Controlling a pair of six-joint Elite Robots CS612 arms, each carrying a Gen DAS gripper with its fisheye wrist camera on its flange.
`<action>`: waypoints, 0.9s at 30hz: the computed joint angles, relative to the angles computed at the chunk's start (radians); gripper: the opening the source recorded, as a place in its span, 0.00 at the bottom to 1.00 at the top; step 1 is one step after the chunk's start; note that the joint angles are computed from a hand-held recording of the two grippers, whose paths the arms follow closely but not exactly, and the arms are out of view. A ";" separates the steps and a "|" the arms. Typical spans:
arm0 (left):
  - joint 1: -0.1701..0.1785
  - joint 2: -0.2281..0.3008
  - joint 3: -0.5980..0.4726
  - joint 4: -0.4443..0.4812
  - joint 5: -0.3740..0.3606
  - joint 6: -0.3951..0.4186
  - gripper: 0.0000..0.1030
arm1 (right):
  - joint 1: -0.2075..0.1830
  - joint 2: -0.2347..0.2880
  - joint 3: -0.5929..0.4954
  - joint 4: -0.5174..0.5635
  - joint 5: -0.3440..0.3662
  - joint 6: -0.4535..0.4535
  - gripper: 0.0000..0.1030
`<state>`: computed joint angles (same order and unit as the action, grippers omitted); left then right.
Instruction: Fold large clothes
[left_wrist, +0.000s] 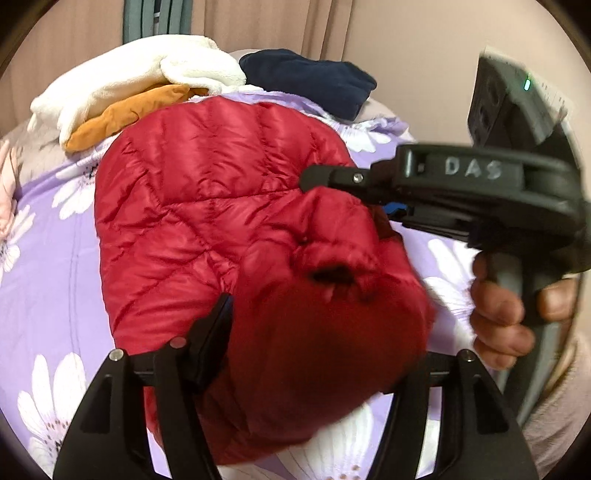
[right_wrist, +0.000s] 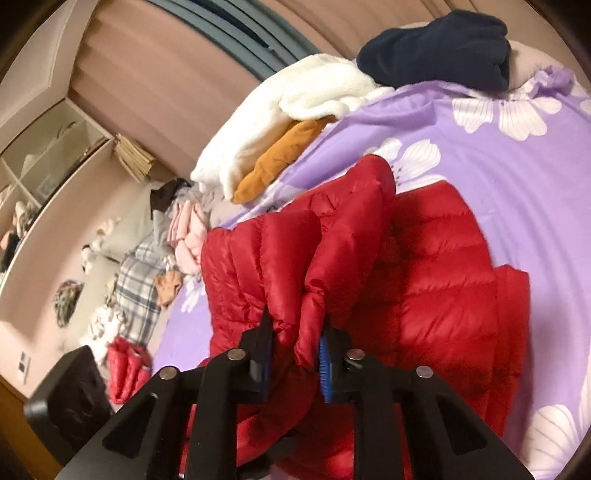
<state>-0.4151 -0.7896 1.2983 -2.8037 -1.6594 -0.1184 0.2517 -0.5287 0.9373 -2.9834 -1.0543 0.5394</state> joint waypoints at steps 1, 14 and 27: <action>0.005 -0.008 0.009 -0.009 -0.030 -0.011 0.62 | -0.003 0.000 0.006 -0.022 0.008 0.018 0.19; 0.076 -0.024 0.039 -0.168 -0.258 -0.227 0.68 | -0.052 0.030 0.074 -0.267 0.057 0.312 0.19; 0.040 0.038 -0.053 0.022 -0.040 -0.171 0.66 | -0.045 0.009 0.120 -0.158 -0.038 0.195 0.20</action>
<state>-0.3754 -0.7512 1.2458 -2.7821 -1.6997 -0.2897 0.2063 -0.5193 1.0575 -3.1412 -1.0927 0.7342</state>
